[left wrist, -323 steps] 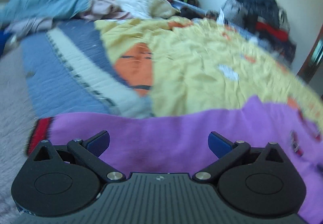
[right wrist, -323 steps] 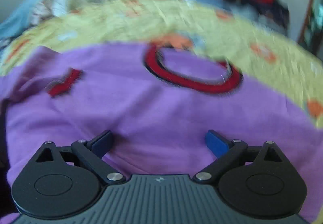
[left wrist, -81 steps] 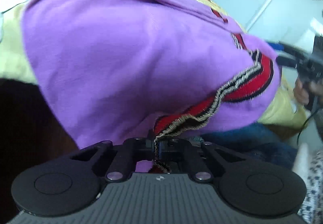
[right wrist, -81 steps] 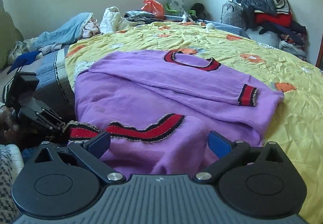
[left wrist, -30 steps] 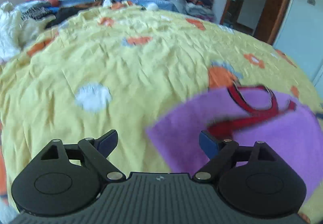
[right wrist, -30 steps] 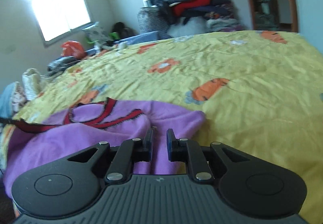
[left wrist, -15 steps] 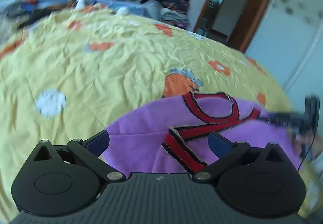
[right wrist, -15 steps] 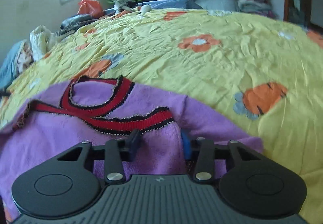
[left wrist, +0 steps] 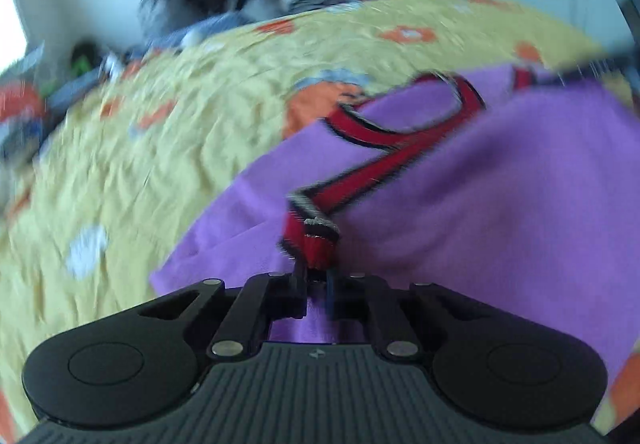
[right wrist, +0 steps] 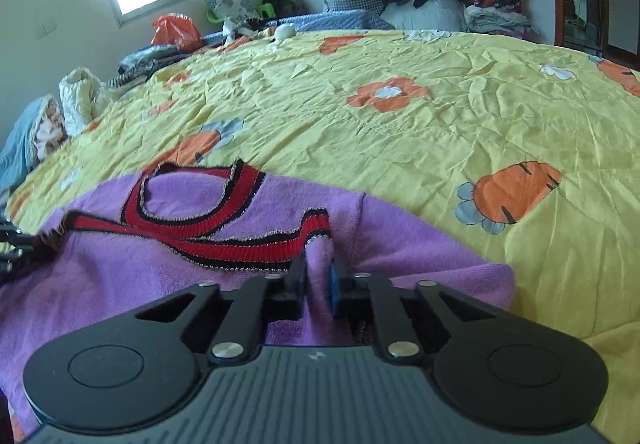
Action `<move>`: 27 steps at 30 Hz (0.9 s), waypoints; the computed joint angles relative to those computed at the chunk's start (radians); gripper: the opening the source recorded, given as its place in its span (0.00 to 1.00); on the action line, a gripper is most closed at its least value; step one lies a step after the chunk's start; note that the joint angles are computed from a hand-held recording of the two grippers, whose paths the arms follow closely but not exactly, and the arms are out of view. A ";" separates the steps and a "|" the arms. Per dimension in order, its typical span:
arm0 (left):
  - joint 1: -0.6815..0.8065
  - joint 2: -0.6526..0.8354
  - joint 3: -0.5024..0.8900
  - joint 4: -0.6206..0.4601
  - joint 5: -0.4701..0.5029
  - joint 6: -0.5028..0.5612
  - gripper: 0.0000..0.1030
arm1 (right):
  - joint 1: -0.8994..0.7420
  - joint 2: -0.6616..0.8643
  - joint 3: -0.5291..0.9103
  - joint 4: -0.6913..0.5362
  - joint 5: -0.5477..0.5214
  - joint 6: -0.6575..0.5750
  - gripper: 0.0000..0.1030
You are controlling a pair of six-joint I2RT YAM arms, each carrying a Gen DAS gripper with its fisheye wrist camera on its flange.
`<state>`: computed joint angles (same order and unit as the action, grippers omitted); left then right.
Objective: Fold small clothes
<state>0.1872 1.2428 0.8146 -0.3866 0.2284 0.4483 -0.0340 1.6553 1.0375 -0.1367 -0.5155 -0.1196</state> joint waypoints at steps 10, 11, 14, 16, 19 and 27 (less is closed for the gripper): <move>0.365 0.127 0.206 -0.286 0.507 -0.093 0.09 | -0.072 -0.157 -0.138 0.116 -0.090 0.076 0.04; 0.384 0.122 0.216 -0.310 0.546 -0.095 0.08 | -0.089 -0.196 -0.157 0.114 -0.107 0.075 0.04; 0.443 0.047 0.211 -0.375 0.664 -0.055 0.08 | -0.146 -0.332 -0.222 0.106 -0.169 0.075 0.04; 0.483 -0.014 0.199 -0.417 0.733 -0.023 0.08 | -0.185 -0.431 -0.263 0.093 -0.210 0.074 0.04; 0.552 -0.057 0.218 -0.518 0.813 0.015 0.08 | -0.249 -0.567 -0.297 0.034 -0.281 0.057 0.04; 0.742 0.033 0.393 -0.971 1.002 0.371 0.08 | -0.481 -0.788 -0.312 -0.004 -0.478 0.127 0.02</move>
